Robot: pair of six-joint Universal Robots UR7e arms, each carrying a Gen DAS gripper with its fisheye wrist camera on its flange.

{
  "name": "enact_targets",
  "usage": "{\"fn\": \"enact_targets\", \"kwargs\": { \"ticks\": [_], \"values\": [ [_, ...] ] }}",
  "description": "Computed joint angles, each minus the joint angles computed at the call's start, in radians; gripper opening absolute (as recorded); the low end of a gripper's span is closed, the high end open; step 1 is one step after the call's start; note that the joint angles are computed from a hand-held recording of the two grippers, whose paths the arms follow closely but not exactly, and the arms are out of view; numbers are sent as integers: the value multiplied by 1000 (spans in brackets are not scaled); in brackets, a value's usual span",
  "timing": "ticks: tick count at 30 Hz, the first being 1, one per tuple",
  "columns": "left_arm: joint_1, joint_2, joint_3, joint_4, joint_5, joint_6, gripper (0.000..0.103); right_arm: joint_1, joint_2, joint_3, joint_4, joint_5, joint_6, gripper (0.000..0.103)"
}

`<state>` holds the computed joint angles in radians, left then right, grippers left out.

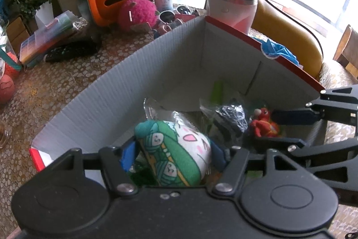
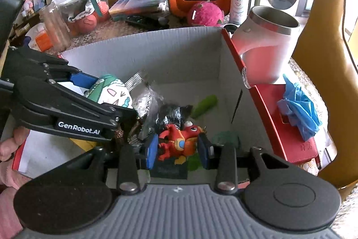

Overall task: Organize objects
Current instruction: 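Lower the pouch and figurine into the shoebox and open both tools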

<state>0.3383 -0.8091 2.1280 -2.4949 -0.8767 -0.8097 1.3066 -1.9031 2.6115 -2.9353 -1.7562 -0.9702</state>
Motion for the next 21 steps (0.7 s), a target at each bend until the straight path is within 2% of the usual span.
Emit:
{"fn": "enact_targets", "kwargs": {
  "ticks": [6,10,13,17,21],
  "values": [
    [-6,-8,7,0,-10,5,69,0,-18,8,6,5,-8,39],
    [-19,-18,12,16,-12,-18,77,1,-43,12,18,10,-1,41],
    [-40,-32,23,15,-6,-18,82,-4,-81,12,48,24,4,41],
    [-67,-53,39,29,1,-41,83,-13,-144,19,90,50,3,46],
    [-98,-87,66,37,8,-79,85,-19,-218,25,145,80,3,46]
  ]
}}
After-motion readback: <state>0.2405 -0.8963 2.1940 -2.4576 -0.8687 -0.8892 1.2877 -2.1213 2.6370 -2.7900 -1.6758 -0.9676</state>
